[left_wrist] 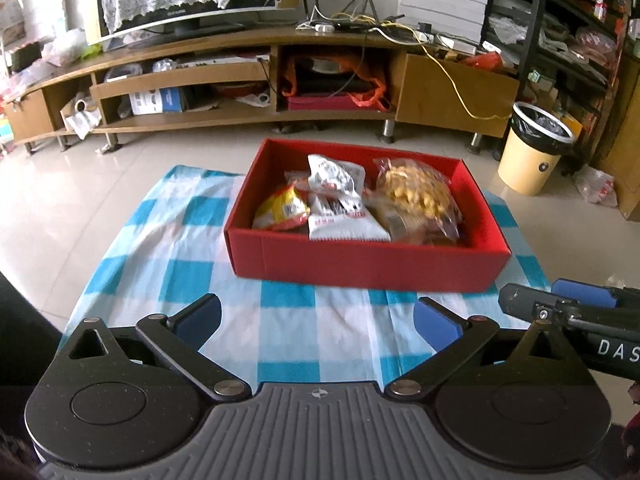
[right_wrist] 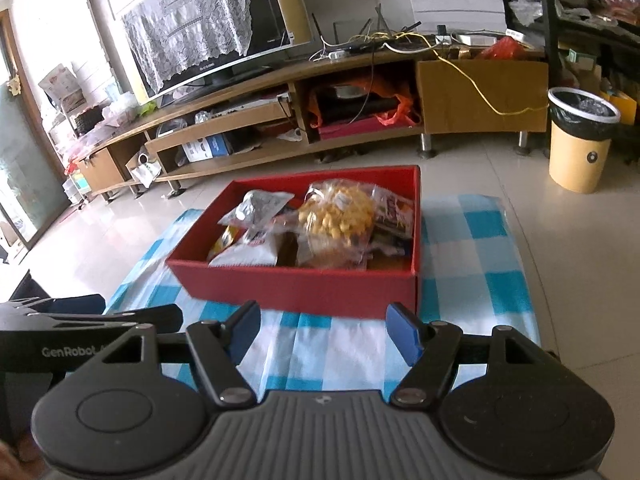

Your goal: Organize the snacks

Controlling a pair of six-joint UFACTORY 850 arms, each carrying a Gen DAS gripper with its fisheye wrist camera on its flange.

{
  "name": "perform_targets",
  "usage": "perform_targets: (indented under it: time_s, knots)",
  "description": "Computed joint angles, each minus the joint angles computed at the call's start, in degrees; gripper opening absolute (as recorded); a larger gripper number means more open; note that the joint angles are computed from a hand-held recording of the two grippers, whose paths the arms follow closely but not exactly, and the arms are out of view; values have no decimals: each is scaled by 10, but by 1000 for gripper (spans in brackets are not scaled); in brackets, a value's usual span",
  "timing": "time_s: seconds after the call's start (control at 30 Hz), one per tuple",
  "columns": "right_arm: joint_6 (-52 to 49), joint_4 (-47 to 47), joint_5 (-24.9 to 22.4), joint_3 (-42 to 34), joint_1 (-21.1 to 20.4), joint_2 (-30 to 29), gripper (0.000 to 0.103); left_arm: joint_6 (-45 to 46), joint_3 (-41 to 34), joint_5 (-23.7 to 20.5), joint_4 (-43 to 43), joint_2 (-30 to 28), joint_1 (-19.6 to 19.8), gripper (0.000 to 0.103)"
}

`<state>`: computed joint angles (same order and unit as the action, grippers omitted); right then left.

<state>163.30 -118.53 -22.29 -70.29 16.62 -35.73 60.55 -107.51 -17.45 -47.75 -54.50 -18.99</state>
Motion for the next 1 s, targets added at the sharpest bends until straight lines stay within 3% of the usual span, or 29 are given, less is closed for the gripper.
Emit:
perform_targets:
  time_s: [0.33,0.6,1.0]
  knots:
    - [-9,25,7,30,28,21,71,60,73,1,-45,37,8,103]
    - [-11,36,2,38,39,28,71,89,91,-2,-79,51,15,103]
    - [-1,26,9,37,39,26,71,73,95,1,-58,52,15,103]
